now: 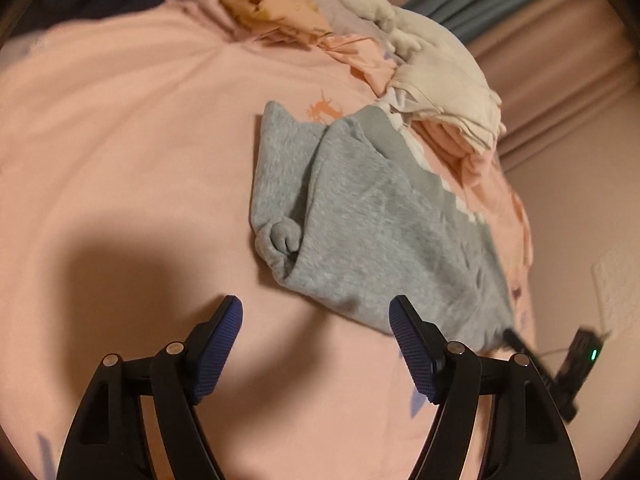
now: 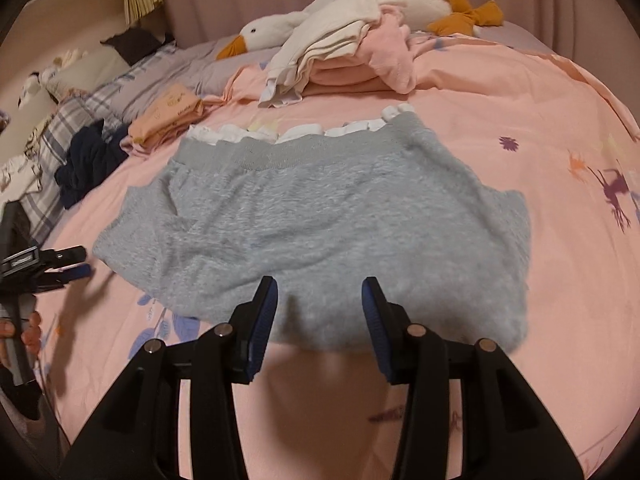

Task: Fold small clothes

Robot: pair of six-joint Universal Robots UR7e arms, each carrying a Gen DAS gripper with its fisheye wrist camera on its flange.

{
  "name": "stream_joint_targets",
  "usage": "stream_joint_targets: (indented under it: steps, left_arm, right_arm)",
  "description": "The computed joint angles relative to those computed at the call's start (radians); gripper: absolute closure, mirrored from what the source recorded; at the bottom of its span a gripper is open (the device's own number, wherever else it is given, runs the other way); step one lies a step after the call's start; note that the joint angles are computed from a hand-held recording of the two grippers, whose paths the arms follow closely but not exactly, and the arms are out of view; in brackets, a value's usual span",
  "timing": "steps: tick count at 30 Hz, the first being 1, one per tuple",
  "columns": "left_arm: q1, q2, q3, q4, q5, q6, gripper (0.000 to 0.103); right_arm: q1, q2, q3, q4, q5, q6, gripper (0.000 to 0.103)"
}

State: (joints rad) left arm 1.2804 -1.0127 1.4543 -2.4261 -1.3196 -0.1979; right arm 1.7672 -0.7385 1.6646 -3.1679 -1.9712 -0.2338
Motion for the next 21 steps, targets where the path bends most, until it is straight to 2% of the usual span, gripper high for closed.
stream_joint_targets:
  steps: [3, 8, 15, 21]
  left_arm:
    - [0.028, 0.036, -0.034, -0.024, -0.081, -0.051, 0.029]
    - [0.048, 0.068, -0.063, -0.066, -0.145, -0.085, 0.029]
    - [0.037, 0.116, -0.119, -0.050, -0.130, -0.059, 0.029]
    - [0.017, 0.130, -0.126, -0.047, -0.068, -0.013, 0.029]
  right_arm:
    - [0.000, -0.015, 0.035, -0.030, 0.025, 0.015, 0.058]
    - [0.004, -0.010, 0.038, -0.036, 0.058, 0.024, 0.058]
    - [0.010, 0.013, 0.015, -0.028, 0.097, 0.032, 0.058]
    - [0.015, 0.035, -0.009, -0.006, 0.109, 0.044, 0.058]
